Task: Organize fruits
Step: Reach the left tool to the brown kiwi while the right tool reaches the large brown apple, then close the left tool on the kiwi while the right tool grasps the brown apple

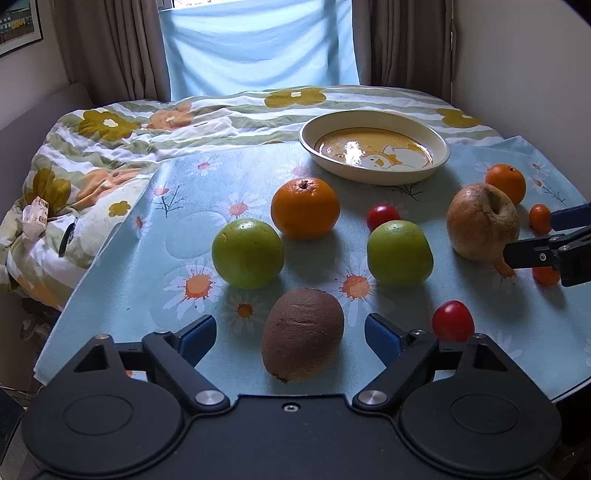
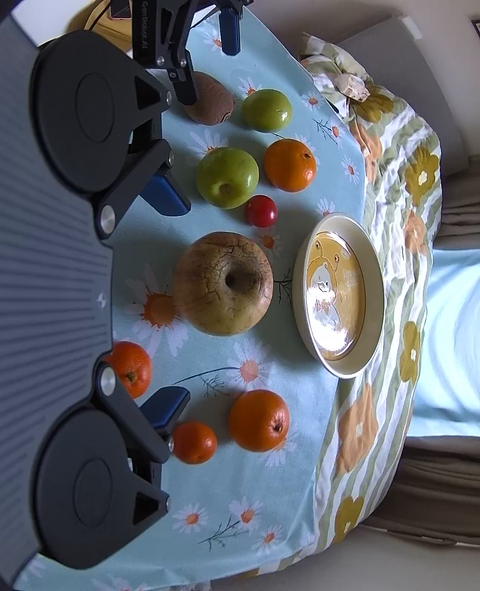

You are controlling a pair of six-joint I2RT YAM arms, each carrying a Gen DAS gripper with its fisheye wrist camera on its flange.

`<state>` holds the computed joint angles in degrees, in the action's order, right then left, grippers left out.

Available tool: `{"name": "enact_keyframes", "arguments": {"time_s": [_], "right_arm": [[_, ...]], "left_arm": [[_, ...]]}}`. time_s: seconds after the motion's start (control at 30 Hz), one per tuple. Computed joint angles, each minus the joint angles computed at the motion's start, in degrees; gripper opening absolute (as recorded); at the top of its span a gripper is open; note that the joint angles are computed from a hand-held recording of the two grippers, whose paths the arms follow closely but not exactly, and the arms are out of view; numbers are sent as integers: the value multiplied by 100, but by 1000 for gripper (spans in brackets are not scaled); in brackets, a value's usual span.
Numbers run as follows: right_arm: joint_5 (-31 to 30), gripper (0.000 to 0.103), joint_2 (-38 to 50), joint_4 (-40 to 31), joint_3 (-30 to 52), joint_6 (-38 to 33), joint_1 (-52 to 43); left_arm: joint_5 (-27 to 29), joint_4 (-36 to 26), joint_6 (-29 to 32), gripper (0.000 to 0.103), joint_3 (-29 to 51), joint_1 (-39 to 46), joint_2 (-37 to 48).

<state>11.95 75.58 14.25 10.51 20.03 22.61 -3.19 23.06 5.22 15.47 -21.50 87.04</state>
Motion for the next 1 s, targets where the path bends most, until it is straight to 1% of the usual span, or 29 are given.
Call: {"name": "enact_keyframes", "arguments": {"time_s": [0.13, 0.23, 0.3, 0.37, 0.43, 0.47, 0.6, 0.63, 0.8, 0.97, 1.0], "right_arm": [[-209, 103, 541, 591, 17, -257, -159], [-341, 103, 868, 948, 42, -393, -257], [-464, 103, 1078, 1149, 66, -487, -322], [-567, 103, 1228, 1240, 117, -509, -363], [-707, 103, 1296, 1252, 181, -535, -404], [-702, 103, 1326, 1267, 209, -557, -390], [-651, 102, 1495, 1387, 297, -630, -365], [-652, 101, 1509, 1395, 305, -624, -363], [-603, 100, 1743, 1549, 405, -742, -334], [-545, 91, 1888, 1617, 473, -802, -367], [-565, 91, 1887, 1629, 470, -812, -372]], "left_arm": [[58, 311, -64, 78, 45, 19, 415], [139, 423, -22, 75, 72, 40, 578], [176, 441, -31, 74, 103, 23, 667], [266, 422, -67, 74, 157, 24, 762], [335, 387, -109, 68, 179, 40, 778], [330, 388, -133, 67, 182, 33, 784], [271, 449, -188, 57, 179, 42, 873], [311, 446, -210, 55, 173, 80, 856], [384, 365, -313, 54, 178, 145, 792], [274, 420, -376, 53, 125, 66, 769], [260, 427, -378, 53, 111, 56, 758]]}}
